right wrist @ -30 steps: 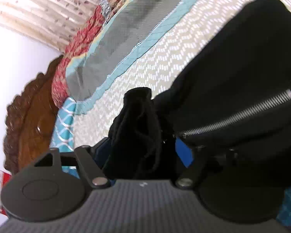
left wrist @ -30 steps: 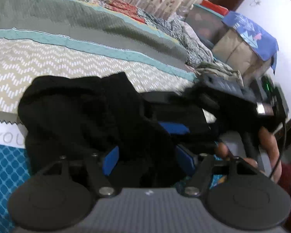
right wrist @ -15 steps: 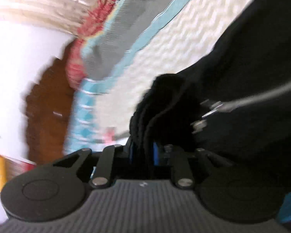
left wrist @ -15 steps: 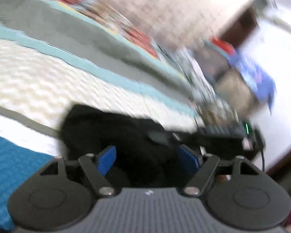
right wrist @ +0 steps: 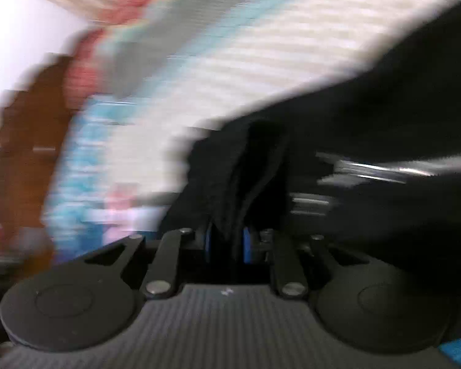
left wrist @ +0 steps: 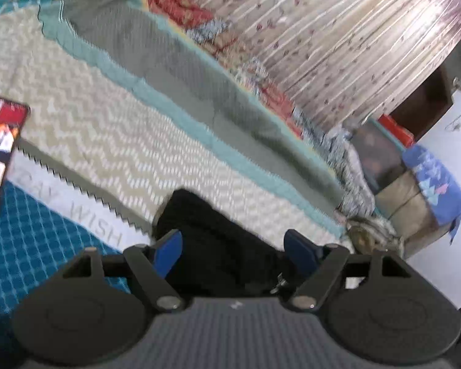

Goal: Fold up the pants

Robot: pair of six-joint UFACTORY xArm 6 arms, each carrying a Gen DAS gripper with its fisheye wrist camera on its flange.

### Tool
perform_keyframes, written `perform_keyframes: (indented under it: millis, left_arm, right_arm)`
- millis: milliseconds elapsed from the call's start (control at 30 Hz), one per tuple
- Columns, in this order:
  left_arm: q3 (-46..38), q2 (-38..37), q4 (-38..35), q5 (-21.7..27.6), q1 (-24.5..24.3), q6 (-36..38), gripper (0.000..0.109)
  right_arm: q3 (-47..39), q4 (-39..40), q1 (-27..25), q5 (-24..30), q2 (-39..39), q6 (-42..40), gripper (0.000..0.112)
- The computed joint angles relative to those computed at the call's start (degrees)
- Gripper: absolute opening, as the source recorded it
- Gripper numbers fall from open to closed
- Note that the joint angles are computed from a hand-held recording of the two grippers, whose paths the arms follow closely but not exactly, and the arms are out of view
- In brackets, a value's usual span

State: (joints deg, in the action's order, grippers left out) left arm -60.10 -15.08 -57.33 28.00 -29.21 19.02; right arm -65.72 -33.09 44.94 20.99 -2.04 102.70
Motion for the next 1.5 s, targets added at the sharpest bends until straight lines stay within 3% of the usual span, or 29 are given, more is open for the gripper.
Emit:
perform_keyframes:
  millis: [33,100,167,233,333,400,500,567,667,767,867,933,1000,1067,1133,1200,1300,1333,1367,1400,1500]
  left_arm:
    - [-0.37,0.76,1.76,0.27,-0.39,-1.42,0.076]
    - [-1.28,2.09,3.55,1.14,-1.09,-3.14,0.076]
    - [-2.03,2.84,2.57,1.23,-1.94,-2.16,0.076]
    - [-2.15,3.02,2.29,-0.12,-3.07,-0.53,0.076]
    - [-2.89,4.27,5.45,-0.44,-4.23,-1.24,0.076]
    - [-3.54,5.81,10.41,0.62,-4.68,-5.13,0.076]
    - [-4.80,8.97,22.80,4.31,-5.46,-13.80,0.075]
    - [-4.38,9.96,29.84,4.66,-6.35,-18.16,0.075]
    - [-3.16,7.77,28.84,2.75,-6.88,-16.13,0.077]
    - [-2.17,5.55,26.75,0.03,-5.81,-15.69,0.085]
    - [-1.55,4.65,28.53,-1.52,-4.06,-19.59,0.094]
    - [-2.02,5.27,29.44,0.29,-2.86,-22.04,0.094]
    - [-2.99,6.46,29.59,3.12,-1.97,-24.67,0.094]
    - [-3.00,6.96,27.75,4.53,-1.69,-24.87,0.094]
    - [-2.91,7.27,27.94,4.95,-2.03,-25.02,0.095]
    - [-2.72,7.33,29.11,4.71,-2.69,-24.99,0.095]
    - [-3.65,7.99,29.44,5.60,-2.99,-24.71,0.095]
    - [-3.89,8.07,29.25,5.95,-3.03,-24.51,0.095]
    - [-4.08,8.26,29.21,6.10,-3.22,-24.53,0.095]
    - [-4.24,8.27,29.01,6.34,-3.36,-24.37,0.095]
    - [-4.30,8.18,27.53,6.03,-3.38,-22.86,0.095]
  right_arm:
    - [-1.07,-1.78,0.35,1.31,0.15,0.48,0.025]
    - [-4.93,-1.95,2.22,8.40,0.39,-4.74,0.044]
    - [-8.74,-6.41,4.13,15.10,1.00,-6.81,0.054]
    - [-9.41,-13.95,6.14,19.40,0.05,-2.83,0.054]
    - [-7.58,-19.94,6.81,18.20,-0.96,0.60,0.052]
    - [-7.71,-17.22,5.89,15.74,0.93,-3.37,0.035]
    - [-10.63,-6.00,5.23,18.61,5.07,-14.40,0.032]
    - [-7.30,-2.70,3.37,15.11,3.95,-14.05,0.030]
    - [-6.02,-0.72,2.10,12.62,2.33,-13.87,0.032]
    - [-1.36,-10.88,4.80,13.46,-3.23,-4.82,0.034]
    - [0.13,-19.18,7.95,21.23,-5.93,0.42,0.034]
    - [-1.34,-20.64,10.18,29.65,-5.36,-1.99,0.035]
    - [-2.29,-19.91,11.41,34.48,-4.64,-7.38,0.036]
    - [-3.15,-19.30,12.00,35.15,-3.29,-12.97,0.039]
    - [-5.08,-20.60,13.81,38.17,-0.93,-17.90,0.052]
    - [-4.45,-21.13,14.99,39.31,-1.00,-21.46,0.055]
    - [-4.78,-21.86,15.21,40.68,0.22,-24.45,0.053]
    - [-4.51,-22.46,15.34,41.52,0.22,-24.95,0.048]
    - [-4.40,-22.09,15.38,42.57,0.17,-26.44,0.027]
    - [-4.04,-20.87,15.35,43.44,-0.61,-28.51,0.021]
    - [-4.14,-21.31,16.40,48.78,-0.89,-29.04,0.018]
